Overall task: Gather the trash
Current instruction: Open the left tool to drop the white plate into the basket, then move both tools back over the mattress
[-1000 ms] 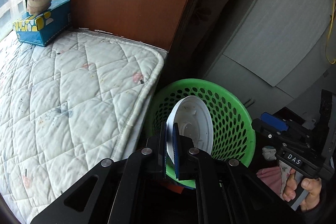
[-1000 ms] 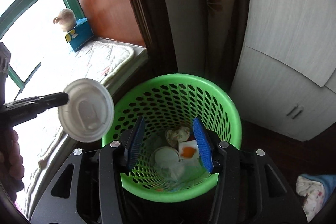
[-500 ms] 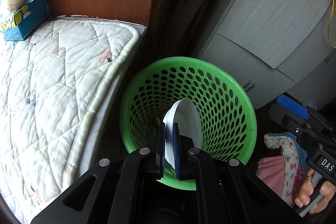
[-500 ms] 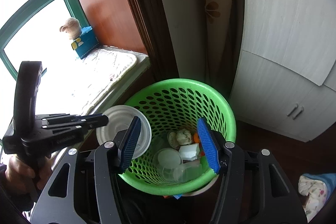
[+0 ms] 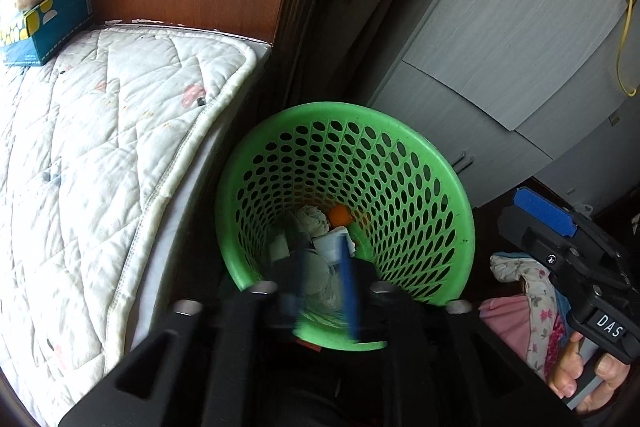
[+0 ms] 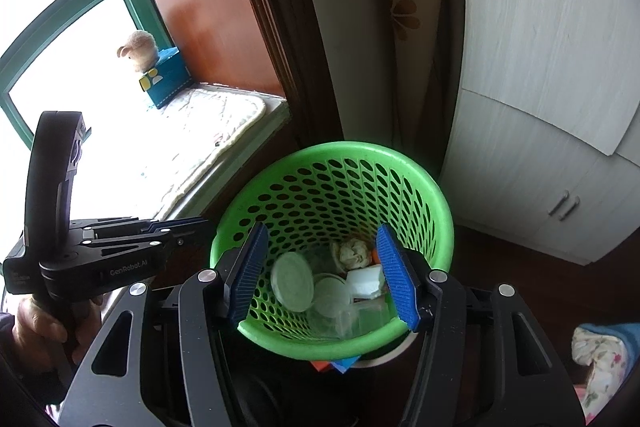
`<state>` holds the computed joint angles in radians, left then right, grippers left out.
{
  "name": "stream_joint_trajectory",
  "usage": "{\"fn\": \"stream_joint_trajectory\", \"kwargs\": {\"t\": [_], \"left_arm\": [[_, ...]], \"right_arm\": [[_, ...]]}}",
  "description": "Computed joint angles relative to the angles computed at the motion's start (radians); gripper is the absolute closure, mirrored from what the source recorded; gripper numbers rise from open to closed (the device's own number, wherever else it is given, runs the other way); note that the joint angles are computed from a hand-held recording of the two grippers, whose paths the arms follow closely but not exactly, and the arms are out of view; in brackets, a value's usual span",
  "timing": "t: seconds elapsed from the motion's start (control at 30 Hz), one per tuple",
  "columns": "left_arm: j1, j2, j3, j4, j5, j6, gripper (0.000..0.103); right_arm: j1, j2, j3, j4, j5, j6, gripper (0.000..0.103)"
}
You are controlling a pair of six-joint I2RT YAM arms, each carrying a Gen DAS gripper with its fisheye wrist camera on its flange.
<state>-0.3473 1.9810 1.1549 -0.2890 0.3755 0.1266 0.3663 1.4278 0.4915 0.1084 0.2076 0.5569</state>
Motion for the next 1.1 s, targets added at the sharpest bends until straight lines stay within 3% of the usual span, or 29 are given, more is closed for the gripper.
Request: {"fn": "stream_joint_trajectory", "kwargs": {"t": [0.03, 0.3, 0.47, 0.53, 0.67, 0.87, 1.1], "left_arm": [[0.014, -0.027, -0.027, 0.013, 0.001, 0.005, 0.061], [0.102, -0.118, -0.078, 0.009, 0.018, 0.015, 0.056], [0.186, -0.204, -0.131, 0.019, 0.008, 0.025, 0.042], [0.220, -0.231, -0.146, 0.022, 0.004, 0.032, 0.041], [0.293, -0.305, -0.190, 0.042, -0.021, 0.061, 0.025], [0.381, -0.415, -0.260, 0.080, -0.043, 0.109, 0.013], [0.483, -0.507, -0.332, 0.135, -0.072, 0.164, 0.008]], "right_arm": [[0.004, -0.002, 0.000, -0.002, 0.001, 0.001, 0.044], [0.069, -0.011, 0.014, -0.029, 0.045, 0.023, 0.036], [0.141, 0.007, 0.047, -0.043, 0.092, 0.038, 0.030], [0.158, 0.013, 0.056, -0.037, 0.094, 0.040, 0.027], [0.205, 0.041, 0.098, -0.043, 0.115, 0.048, 0.024], [0.293, 0.105, 0.187, -0.078, 0.188, 0.057, 0.015], [0.395, 0.182, 0.293, -0.134, 0.277, 0.089, 0.011]]}}
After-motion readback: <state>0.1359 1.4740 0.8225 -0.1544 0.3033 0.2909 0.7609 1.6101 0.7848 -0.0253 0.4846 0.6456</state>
